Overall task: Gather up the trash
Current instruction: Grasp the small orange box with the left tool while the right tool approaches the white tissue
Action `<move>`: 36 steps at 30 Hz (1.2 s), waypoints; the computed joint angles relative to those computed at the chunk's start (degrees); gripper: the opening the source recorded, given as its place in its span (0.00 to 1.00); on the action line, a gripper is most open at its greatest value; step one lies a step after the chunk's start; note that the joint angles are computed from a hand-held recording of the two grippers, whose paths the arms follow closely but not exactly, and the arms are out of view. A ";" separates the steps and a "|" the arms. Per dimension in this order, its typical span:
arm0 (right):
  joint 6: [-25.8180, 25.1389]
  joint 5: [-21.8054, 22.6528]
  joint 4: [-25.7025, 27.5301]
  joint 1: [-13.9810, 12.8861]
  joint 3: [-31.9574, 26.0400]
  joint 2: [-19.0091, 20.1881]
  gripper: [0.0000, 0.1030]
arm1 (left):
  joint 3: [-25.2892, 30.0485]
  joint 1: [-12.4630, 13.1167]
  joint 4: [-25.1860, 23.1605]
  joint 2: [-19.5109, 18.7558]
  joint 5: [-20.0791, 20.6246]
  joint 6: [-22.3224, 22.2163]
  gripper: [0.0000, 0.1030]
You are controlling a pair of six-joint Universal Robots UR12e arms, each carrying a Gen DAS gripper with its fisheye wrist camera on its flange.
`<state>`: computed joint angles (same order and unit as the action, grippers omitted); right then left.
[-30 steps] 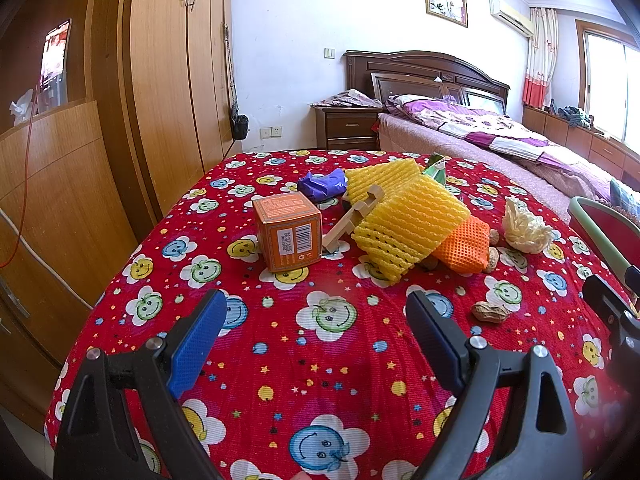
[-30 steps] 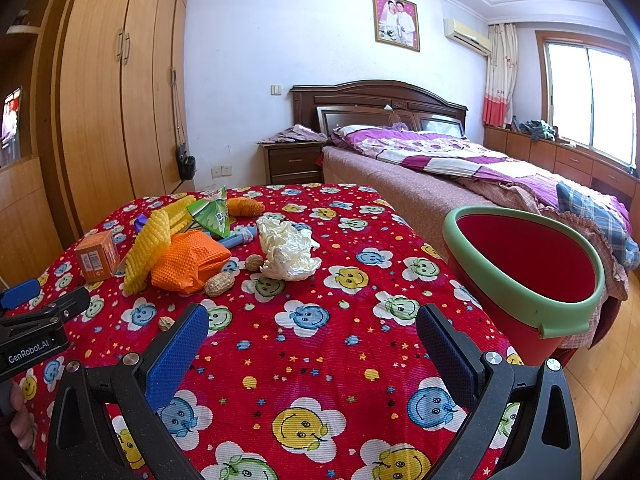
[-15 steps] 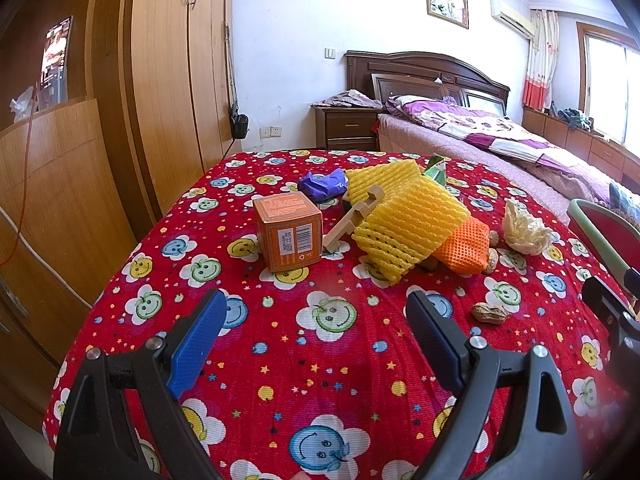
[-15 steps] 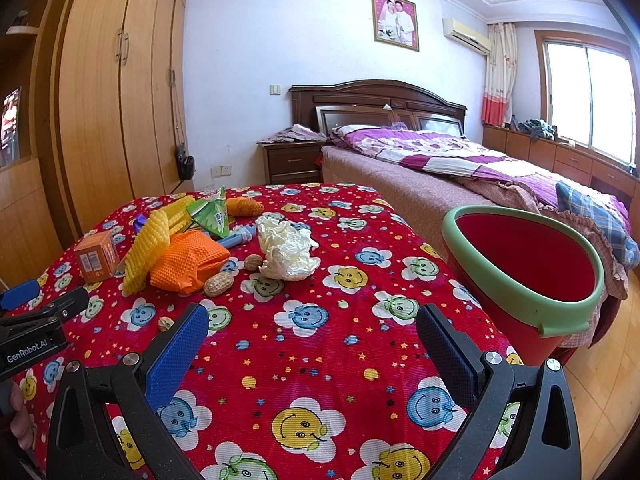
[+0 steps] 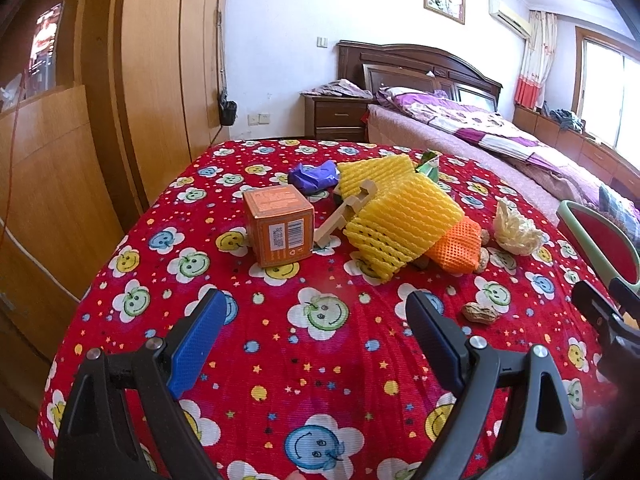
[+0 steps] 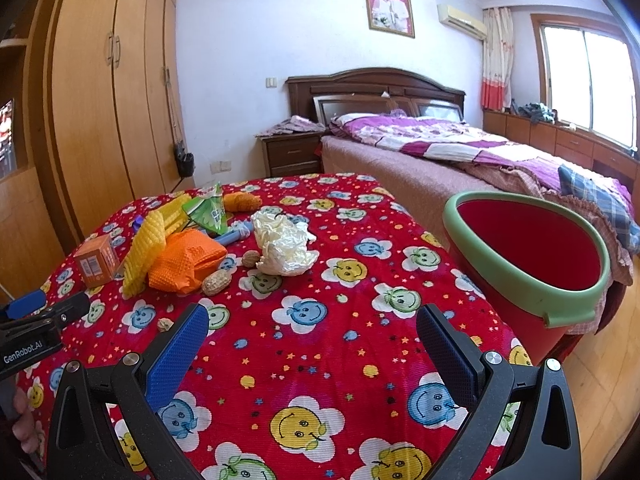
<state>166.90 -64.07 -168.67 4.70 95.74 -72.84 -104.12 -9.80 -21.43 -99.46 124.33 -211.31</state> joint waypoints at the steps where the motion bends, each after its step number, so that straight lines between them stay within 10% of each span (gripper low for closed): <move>1: 0.01 0.19 0.61 -0.02 -0.19 0.03 1.00 | -0.01 0.07 -0.02 0.11 -0.15 0.25 0.89; 36: 3.63 -0.16 18.72 2.74 -11.59 4.31 1.00 | 5.96 9.39 -12.42 -0.85 -13.74 2.36 0.81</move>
